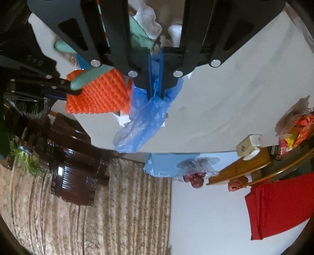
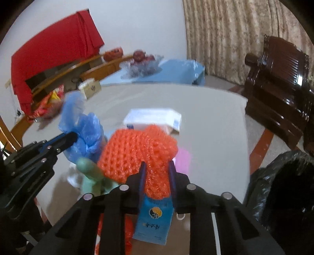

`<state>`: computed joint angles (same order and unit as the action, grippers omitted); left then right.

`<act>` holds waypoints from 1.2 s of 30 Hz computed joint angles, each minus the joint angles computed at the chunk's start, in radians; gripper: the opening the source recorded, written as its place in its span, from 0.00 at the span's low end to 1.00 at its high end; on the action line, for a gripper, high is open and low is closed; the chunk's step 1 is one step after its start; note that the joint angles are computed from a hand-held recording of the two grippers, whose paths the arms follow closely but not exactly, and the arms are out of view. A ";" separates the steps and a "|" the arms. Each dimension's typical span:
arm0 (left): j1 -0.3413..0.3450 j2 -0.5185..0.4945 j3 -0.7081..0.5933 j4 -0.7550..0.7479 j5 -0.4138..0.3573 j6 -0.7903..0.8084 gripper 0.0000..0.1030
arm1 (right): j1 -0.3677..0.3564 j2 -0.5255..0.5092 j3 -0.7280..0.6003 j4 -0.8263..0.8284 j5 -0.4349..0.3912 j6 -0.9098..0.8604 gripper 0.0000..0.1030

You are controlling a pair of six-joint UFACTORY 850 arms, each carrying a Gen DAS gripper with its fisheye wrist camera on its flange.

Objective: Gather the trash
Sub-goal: 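Grasp the blue plastic bag with the left tool while the right tool grasps the orange mesh net, then carry both items over the black bin and open both tools to drop them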

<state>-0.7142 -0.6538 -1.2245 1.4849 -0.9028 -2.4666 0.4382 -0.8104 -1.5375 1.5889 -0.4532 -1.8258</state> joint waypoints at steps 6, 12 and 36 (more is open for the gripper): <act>-0.025 0.056 0.025 0.013 -0.075 -0.013 0.03 | -0.016 0.088 0.083 0.254 -0.028 -0.253 0.20; -0.057 0.103 0.026 0.043 -0.142 -0.020 0.03 | -0.046 0.157 0.135 0.369 -0.071 -0.342 0.20; -0.078 -0.325 -0.664 0.143 0.286 0.257 0.03 | -0.302 0.274 0.295 0.784 0.130 -0.698 0.20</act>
